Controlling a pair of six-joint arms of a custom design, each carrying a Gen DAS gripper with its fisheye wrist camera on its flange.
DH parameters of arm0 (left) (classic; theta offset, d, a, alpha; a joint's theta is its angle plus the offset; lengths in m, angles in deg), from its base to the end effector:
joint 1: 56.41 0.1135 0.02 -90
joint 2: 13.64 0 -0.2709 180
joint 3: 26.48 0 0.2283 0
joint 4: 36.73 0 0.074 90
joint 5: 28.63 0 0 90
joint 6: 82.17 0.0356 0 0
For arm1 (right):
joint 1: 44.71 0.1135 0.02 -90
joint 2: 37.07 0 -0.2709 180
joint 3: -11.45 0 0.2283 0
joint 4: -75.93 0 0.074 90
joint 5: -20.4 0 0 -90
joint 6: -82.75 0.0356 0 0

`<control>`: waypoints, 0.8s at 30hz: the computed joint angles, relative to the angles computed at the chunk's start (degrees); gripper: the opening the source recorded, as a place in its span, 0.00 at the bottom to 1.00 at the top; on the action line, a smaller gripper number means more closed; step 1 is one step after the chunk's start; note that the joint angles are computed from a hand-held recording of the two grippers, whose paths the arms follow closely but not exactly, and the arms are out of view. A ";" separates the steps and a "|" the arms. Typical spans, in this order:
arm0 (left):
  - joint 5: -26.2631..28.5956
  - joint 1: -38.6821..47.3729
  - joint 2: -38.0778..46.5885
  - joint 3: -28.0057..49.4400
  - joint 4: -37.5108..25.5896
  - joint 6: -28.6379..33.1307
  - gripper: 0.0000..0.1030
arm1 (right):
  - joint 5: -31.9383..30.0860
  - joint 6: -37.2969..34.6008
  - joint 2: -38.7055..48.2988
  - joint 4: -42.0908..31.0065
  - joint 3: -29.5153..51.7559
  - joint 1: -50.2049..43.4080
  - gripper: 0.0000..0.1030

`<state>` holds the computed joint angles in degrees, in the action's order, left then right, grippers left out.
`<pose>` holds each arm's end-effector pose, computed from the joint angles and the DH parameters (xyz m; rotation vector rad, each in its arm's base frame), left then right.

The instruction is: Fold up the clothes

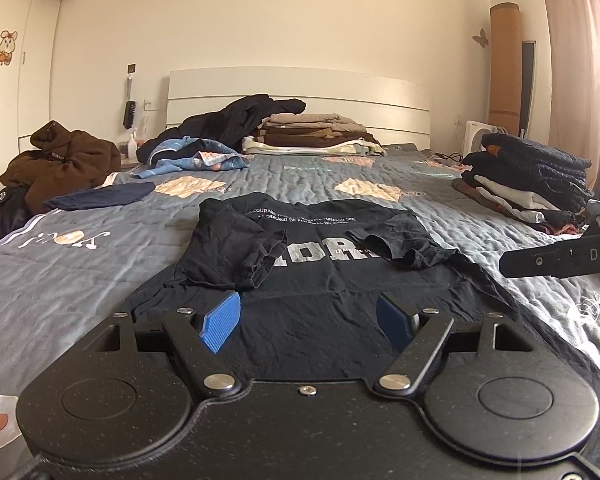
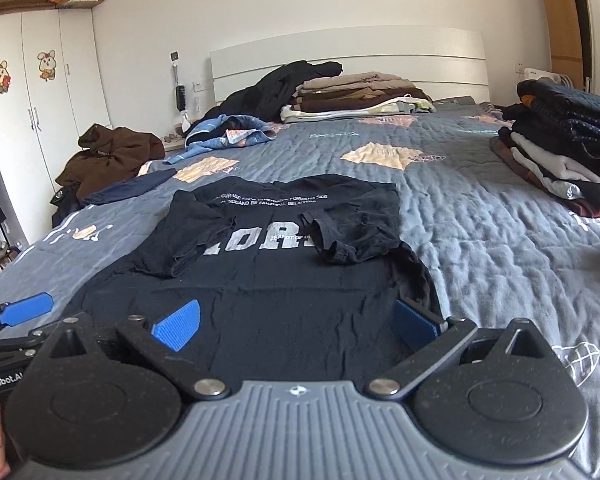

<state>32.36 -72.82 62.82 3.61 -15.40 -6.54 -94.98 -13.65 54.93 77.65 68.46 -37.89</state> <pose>0.2057 -0.0426 0.1671 -0.2830 1.9325 0.1551 0.3013 0.0514 0.1951 -0.4978 2.0669 0.4794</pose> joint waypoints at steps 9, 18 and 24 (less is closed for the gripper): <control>-0.62 -0.79 0.36 0.09 0.35 0.68 0.72 | 3.15 0.01 0.03 0.58 -0.29 0.47 1.00; -0.75 -0.97 -0.03 0.38 -0.65 0.53 0.72 | 3.06 -0.43 0.25 -0.06 0.42 0.74 1.00; 3.02 1.61 -2.55 1.81 -2.83 0.66 0.72 | 2.09 1.28 0.47 -1.73 2.17 0.45 1.00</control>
